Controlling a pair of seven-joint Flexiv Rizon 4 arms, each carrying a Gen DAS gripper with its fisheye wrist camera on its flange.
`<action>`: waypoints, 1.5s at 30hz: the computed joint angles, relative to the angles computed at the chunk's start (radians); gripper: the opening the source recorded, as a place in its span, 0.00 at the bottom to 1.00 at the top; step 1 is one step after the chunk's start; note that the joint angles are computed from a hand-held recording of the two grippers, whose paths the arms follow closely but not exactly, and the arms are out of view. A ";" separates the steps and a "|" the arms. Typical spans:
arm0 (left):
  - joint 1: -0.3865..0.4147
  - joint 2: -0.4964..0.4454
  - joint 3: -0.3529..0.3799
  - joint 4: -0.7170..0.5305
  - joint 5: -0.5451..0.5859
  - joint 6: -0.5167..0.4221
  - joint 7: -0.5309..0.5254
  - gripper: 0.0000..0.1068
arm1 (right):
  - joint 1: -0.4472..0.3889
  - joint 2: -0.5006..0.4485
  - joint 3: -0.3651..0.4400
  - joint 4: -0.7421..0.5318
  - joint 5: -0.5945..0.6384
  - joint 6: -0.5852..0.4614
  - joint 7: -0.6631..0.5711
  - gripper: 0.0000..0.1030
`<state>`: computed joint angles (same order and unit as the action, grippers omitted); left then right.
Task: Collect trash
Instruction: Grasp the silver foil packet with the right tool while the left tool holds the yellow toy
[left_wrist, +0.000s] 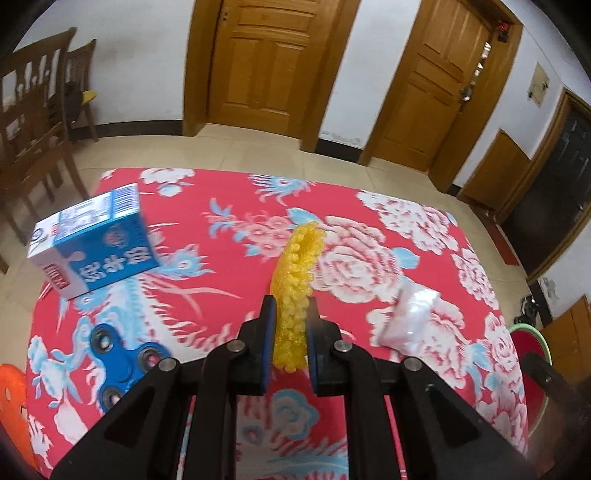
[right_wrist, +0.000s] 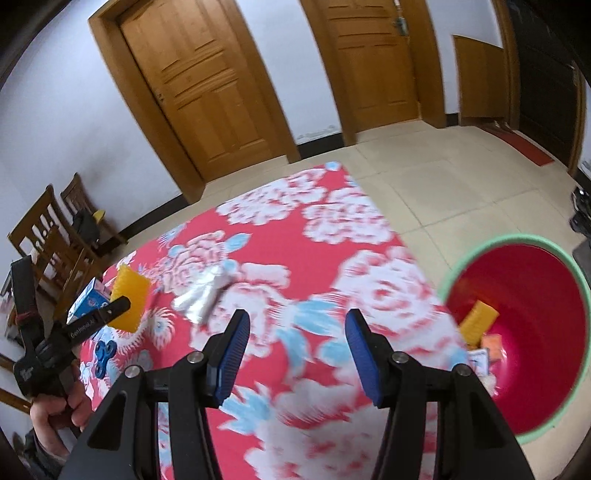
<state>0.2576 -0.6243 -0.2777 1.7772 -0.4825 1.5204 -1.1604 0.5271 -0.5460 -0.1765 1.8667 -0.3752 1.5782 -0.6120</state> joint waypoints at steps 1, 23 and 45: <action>0.003 -0.001 0.000 0.002 -0.002 0.006 -0.002 0.13 | -0.016 -0.016 0.030 -0.027 0.004 -0.014 -0.008 0.55; 0.126 -0.012 -0.130 0.038 0.000 0.050 -0.005 0.13 | -0.067 -0.266 0.219 -0.426 0.045 -0.258 -0.147 0.55; 0.138 -0.012 -0.149 0.043 -0.002 0.055 -0.006 0.13 | -0.083 -0.282 0.232 -0.470 0.066 -0.235 -0.253 0.45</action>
<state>0.3961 -0.6358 -0.4263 1.8205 -0.4844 1.5756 -1.1661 0.4444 -0.8282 0.0554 1.3971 -0.3095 1.3428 -0.8648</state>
